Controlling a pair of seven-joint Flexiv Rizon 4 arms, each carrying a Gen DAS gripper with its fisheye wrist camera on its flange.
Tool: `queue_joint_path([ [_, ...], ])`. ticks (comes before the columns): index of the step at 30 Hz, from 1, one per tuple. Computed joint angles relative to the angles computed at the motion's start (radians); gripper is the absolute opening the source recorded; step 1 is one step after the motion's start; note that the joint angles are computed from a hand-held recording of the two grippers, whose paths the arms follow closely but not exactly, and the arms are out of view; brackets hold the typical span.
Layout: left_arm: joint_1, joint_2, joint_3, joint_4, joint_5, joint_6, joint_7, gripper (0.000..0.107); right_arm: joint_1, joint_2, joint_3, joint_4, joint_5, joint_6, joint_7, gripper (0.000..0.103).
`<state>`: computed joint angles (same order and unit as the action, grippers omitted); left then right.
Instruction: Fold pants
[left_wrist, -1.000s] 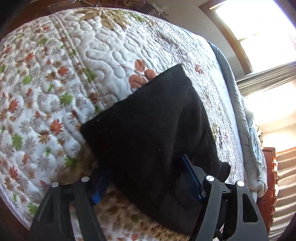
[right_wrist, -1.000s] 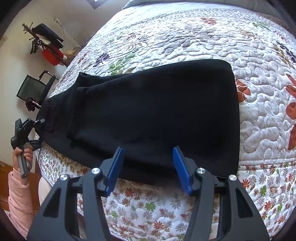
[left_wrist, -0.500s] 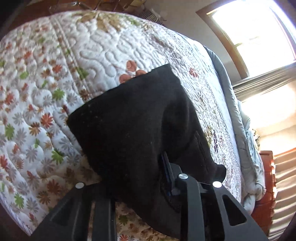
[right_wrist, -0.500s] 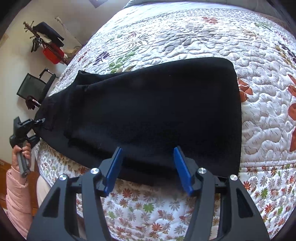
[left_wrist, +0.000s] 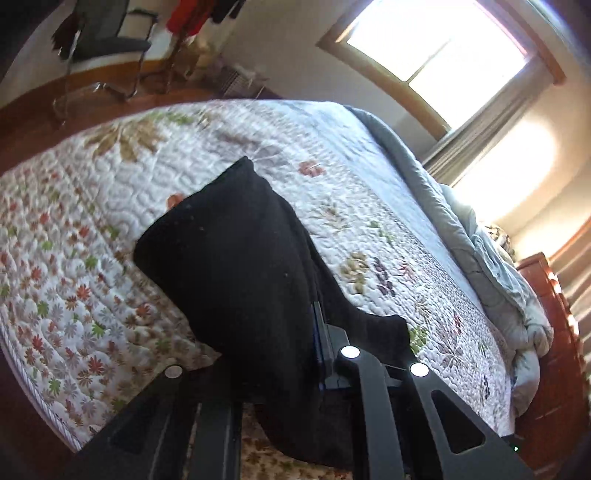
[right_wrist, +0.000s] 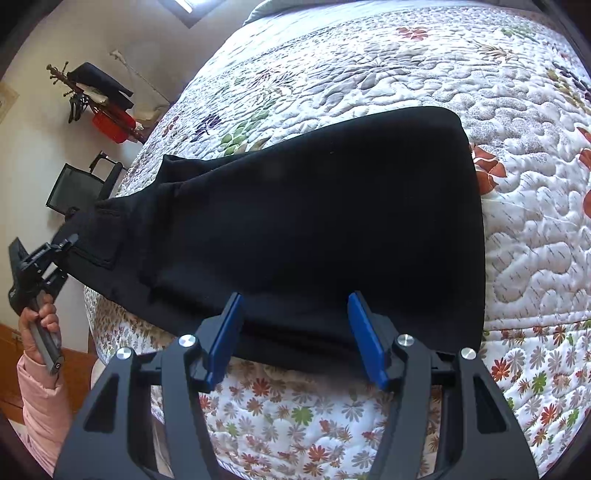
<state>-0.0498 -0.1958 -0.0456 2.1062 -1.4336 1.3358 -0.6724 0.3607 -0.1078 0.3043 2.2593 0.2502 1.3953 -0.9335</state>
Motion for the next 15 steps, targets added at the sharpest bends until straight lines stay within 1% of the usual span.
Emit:
queue_joint_path([
  [4,-0.05,0.029,-0.022,0.002,-0.049,0.06,0.106,0.014,-0.007,-0.002,0.011,-0.001,0.037,0.016,-0.026,0.059],
  [7,-0.084,0.05,-0.024,0.01,-0.039,0.078,0.149,0.014,-0.009,-0.002,0.011,-0.003,0.046,0.016,-0.038,0.059],
  [10,-0.115,0.063,-0.03,0.017,0.003,0.088,0.157,0.014,-0.003,0.006,0.003,0.005,0.022,0.011,-0.025,0.059],
  [13,-0.144,0.066,-0.043,0.022,0.047,0.117,0.17,0.014,0.007,0.022,-0.007,0.017,-0.015,0.004,0.01,0.059],
  [15,-0.157,0.066,-0.049,0.029,0.076,0.125,0.17,0.014,0.016,0.038,-0.022,0.036,-0.071,-0.001,0.062,0.06],
])
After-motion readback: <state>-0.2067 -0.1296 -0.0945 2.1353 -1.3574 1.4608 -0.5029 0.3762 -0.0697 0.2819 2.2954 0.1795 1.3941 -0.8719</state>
